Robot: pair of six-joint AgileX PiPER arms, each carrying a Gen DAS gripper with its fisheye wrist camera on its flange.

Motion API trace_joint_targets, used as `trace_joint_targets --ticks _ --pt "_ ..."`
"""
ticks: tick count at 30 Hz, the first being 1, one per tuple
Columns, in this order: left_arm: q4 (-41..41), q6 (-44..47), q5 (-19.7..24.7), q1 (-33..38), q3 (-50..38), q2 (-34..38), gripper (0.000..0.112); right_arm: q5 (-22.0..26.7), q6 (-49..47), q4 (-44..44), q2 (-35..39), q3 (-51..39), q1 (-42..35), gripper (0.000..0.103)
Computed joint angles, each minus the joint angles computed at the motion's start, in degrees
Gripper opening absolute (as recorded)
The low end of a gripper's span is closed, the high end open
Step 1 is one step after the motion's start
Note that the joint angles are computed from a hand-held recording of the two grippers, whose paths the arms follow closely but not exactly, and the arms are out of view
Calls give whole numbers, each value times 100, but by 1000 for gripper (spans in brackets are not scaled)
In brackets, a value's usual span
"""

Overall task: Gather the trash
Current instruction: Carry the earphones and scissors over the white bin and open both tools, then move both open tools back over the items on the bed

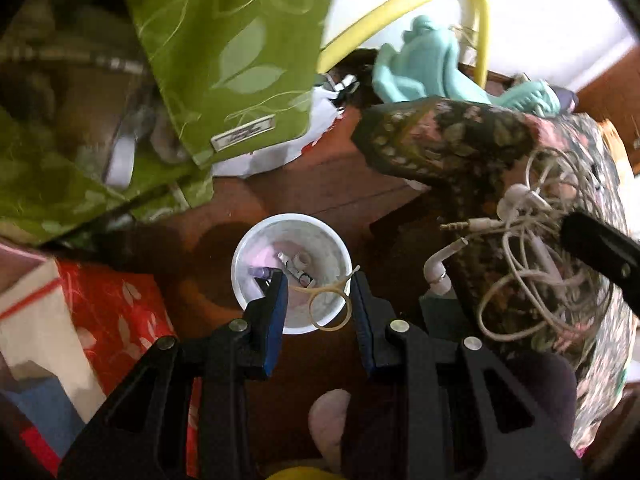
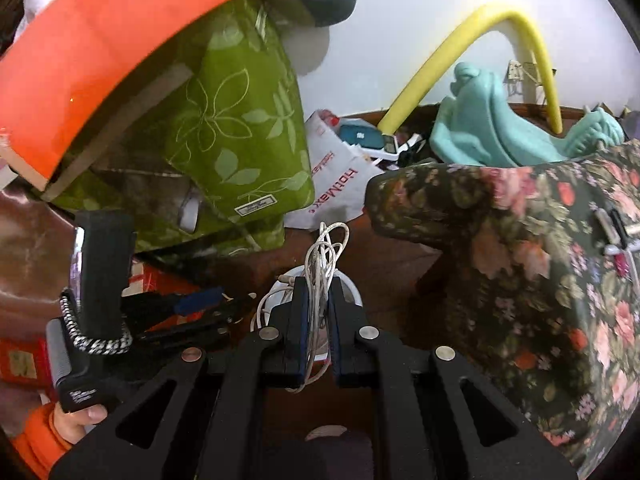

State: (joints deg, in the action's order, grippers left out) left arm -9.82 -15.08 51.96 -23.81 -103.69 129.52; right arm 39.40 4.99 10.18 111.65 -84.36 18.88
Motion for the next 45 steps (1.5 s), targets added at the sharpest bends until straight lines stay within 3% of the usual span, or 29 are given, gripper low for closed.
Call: trace_joint_targets --ticks 4,12,16,19,31,45 --pt "-236 -3 -43 165 -21 121 41 219 -103 81 368 -444 14 8" --pt "23 74 -125 227 245 -27 42 708 -243 356 1034 -1270 52 13" --pt "-3 96 -246 307 525 -232 42 939 -327 612 1268 -1517 27 33" --pt "38 67 -300 318 657 -380 42 1009 -287 597 1313 -1568 35 36" --pt "349 -148 -233 -75 556 -759 42 568 -278 240 304 -549 -106 36" --pt "1373 -960 230 -1179 -723 -824 42 -338 -325 -200 -1636 1132 -807 36"
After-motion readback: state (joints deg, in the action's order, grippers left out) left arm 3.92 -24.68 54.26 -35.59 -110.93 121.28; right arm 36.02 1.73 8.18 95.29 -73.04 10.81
